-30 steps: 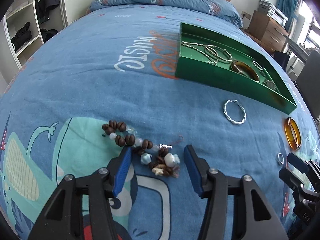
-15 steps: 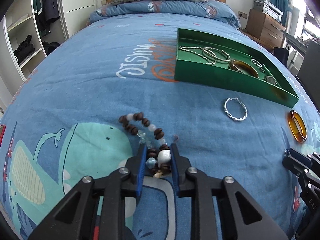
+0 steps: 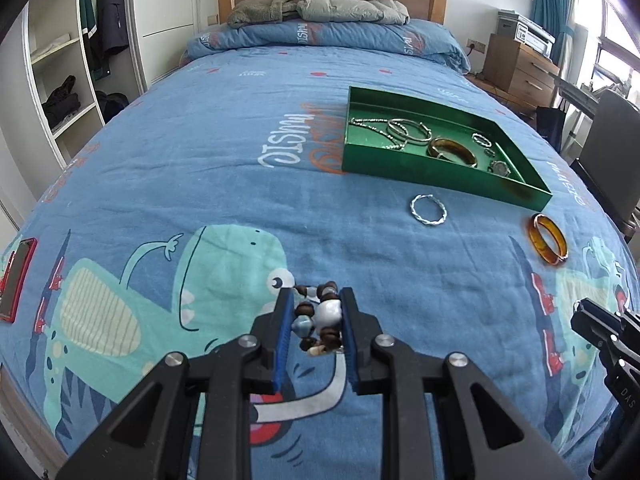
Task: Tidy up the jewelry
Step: 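Grasp the beaded bracelet with the left tool while the right tool grasps the small silver ring, then carry the bracelet into the green tray with the left tool while the right drops the ring there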
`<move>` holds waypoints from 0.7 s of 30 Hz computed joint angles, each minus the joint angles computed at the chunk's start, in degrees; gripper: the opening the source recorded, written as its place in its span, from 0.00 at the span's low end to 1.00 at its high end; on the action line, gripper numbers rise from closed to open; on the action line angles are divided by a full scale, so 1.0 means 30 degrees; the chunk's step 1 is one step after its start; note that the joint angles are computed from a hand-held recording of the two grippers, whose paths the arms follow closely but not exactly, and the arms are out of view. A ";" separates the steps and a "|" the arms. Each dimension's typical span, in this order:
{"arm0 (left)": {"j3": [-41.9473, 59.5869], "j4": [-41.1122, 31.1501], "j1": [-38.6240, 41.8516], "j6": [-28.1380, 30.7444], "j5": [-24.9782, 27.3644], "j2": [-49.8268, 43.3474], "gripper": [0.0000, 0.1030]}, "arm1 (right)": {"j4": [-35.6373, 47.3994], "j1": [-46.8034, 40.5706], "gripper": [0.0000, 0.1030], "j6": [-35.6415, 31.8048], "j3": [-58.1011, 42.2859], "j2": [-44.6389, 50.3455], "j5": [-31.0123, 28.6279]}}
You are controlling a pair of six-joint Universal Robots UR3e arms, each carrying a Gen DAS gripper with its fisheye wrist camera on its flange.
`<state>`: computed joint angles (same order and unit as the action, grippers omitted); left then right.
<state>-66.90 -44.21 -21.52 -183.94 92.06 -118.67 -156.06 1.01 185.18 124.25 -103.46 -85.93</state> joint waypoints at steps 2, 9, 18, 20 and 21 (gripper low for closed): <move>-0.1029 0.0347 -0.0077 0.0052 -0.0012 0.1007 0.21 | 0.0648 0.0243 0.18 0.0217 0.0342 -0.1254 -0.0367; -0.3870 0.1322 -0.0624 0.0217 0.0382 0.4181 0.21 | 0.3601 0.0781 0.18 0.0860 0.1615 -0.6149 -0.1469; -0.5411 0.1920 -0.1946 0.0283 0.1345 0.6504 0.21 | 0.6592 0.1143 0.18 0.1612 0.2092 -1.0692 -0.2299; -0.5461 0.2001 -0.2255 0.0261 0.1547 0.6765 0.21 | 0.6905 0.1451 0.18 0.1837 0.1892 -1.1164 -0.2616; -0.5466 0.2027 -0.2394 0.0254 0.1623 0.6890 0.21 | 0.7051 0.1506 0.18 0.1867 0.1773 -1.1395 -0.2684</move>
